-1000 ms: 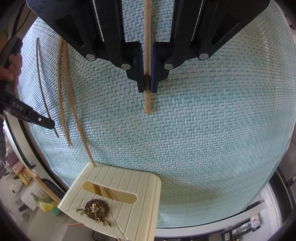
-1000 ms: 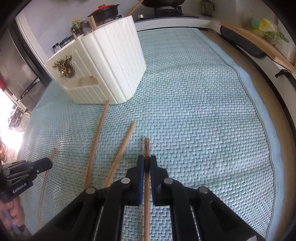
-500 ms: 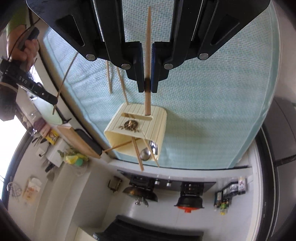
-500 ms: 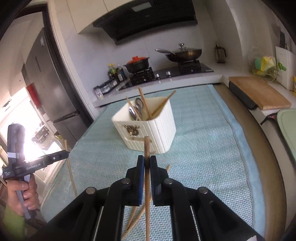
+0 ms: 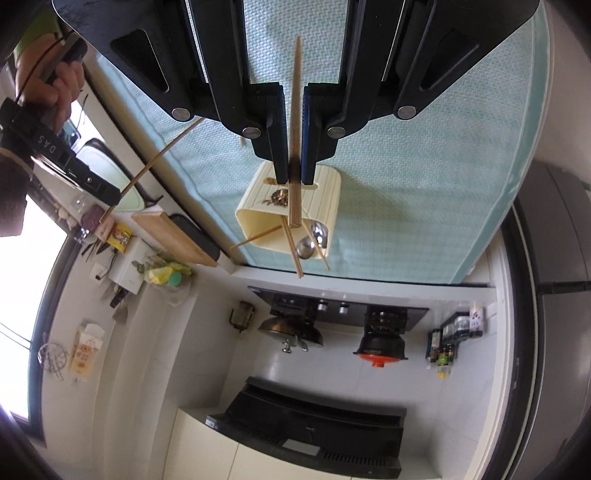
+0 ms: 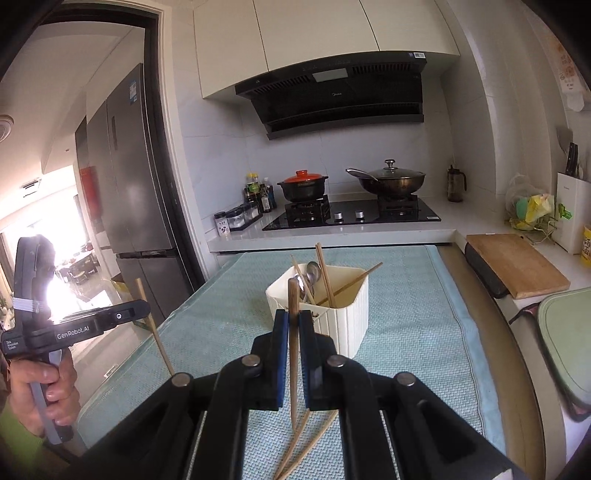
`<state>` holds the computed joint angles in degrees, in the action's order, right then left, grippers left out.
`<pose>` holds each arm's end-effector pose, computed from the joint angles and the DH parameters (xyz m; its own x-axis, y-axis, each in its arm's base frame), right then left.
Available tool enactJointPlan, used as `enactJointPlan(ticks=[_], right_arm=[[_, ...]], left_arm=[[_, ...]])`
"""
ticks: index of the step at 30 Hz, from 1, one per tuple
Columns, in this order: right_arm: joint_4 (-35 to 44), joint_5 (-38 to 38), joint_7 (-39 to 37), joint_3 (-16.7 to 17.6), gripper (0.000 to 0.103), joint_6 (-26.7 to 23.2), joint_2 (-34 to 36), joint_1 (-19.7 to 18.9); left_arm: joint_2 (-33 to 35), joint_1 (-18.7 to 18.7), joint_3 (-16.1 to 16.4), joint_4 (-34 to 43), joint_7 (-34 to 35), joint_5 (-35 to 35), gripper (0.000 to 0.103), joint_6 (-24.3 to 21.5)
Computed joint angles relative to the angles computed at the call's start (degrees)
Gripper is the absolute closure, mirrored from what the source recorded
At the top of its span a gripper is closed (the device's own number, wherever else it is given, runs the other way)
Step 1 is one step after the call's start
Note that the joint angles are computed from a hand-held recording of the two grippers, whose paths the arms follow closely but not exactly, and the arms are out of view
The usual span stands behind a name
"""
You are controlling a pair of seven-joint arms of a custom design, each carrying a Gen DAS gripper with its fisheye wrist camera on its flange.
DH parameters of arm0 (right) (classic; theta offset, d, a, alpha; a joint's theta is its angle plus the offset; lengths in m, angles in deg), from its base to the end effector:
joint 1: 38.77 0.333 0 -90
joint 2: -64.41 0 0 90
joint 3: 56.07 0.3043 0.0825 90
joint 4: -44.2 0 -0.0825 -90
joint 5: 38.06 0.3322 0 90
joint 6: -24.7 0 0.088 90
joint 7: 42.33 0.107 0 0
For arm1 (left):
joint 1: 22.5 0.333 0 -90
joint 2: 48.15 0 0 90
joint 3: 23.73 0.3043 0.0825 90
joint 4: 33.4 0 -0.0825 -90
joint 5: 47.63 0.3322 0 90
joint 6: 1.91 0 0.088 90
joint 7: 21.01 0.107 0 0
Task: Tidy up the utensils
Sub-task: 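Lift both held chopsticks up and carry them over the holder box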
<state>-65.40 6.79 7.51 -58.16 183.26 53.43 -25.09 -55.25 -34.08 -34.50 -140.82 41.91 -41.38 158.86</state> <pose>0.4951 0.0685 0.6892 0.4060 -0.9008 -0.1542 -0.4217 -0.0349 -0.9061 0.4790 -0.2107 0.6890 -0.1638 -0.9471 0.2761 -0.5450 -0.1464 -0.8256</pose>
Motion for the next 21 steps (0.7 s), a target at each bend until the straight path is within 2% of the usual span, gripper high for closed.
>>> enactJointPlan(ticks=[3, 8, 12, 17, 21], right_arm=[[0.7, -0.7, 0.4, 0.2, 0.097, 0.2, 0.1, -0.1], [1.9, -1.9, 0.4, 0.3, 0.097, 0.8, 0.3, 0.0], [3.8, -2.8, 0.8, 0.5, 0.097, 1.2, 1.2, -0.1], [9.4, -4.6, 1.9, 0.9, 0.097, 1.4, 4.2, -0.7], [17.2, -7.1, 3.4, 1.6, 0.097, 1.7, 8.9, -1.6]], left_arm=[[0.3, 0.0, 0.3, 1.0, 0.7, -0.8, 0.099, 0.4], [1.7, 0.8, -0.2, 3.8, -1.4, 2.2, 0.099, 0.5], [4.1, 1.0, -0.3, 8.6, -0.9, 3.0, 0.099, -0.4], [10.0, 0.9, -0.6, 19.8, -0.9, 6.4, 0.099, -3.1], [18.6, -0.5, -0.2, 34.8, -1.1, 10.1, 0.099, -7.6]])
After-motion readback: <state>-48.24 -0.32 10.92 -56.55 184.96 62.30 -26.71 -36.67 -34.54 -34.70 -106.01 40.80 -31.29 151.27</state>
